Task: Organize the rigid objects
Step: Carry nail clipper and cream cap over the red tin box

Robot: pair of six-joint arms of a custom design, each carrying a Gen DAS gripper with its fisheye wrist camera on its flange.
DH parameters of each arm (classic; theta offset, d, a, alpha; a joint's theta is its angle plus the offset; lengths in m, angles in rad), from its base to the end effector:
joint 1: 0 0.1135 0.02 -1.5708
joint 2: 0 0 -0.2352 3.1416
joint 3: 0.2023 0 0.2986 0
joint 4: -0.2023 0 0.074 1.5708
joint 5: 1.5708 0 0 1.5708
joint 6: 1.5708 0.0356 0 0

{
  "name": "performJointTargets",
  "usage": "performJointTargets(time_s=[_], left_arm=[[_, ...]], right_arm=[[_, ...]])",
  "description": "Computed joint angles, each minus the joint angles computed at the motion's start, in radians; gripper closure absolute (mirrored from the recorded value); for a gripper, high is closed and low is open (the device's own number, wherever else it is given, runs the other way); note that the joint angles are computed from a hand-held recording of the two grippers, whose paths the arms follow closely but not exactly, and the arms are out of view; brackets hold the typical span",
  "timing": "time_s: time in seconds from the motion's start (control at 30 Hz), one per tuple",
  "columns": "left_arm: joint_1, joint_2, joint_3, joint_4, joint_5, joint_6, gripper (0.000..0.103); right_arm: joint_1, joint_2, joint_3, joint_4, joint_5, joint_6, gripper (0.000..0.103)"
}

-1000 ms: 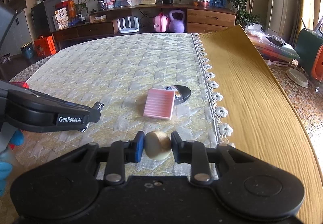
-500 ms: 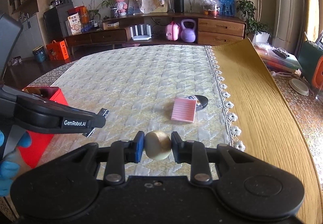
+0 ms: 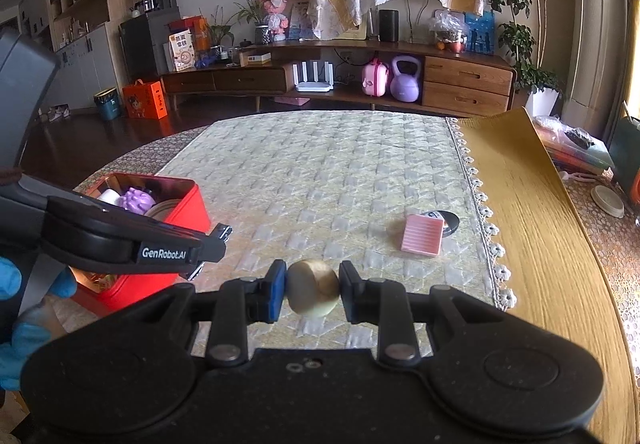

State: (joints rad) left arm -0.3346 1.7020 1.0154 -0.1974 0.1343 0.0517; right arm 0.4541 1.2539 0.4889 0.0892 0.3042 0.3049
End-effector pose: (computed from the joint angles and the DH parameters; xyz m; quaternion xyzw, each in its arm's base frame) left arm 0.3614 -0.1307 0.1231 0.2025 0.9177 -0.1099 0.3237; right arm 0.2595 0.1148 0.1102 -0.0010 0.8935 0.0316 0.4479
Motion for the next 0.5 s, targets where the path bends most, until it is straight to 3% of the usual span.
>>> performJointTargets(time_s=[0.5], left_arm=[[0.191,-0.186,-0.127,-0.045,0.090,0.086,0.091]], right_arm=[[0.169,0.063,0.110,-0.048,0.064,0.032,0.075]])
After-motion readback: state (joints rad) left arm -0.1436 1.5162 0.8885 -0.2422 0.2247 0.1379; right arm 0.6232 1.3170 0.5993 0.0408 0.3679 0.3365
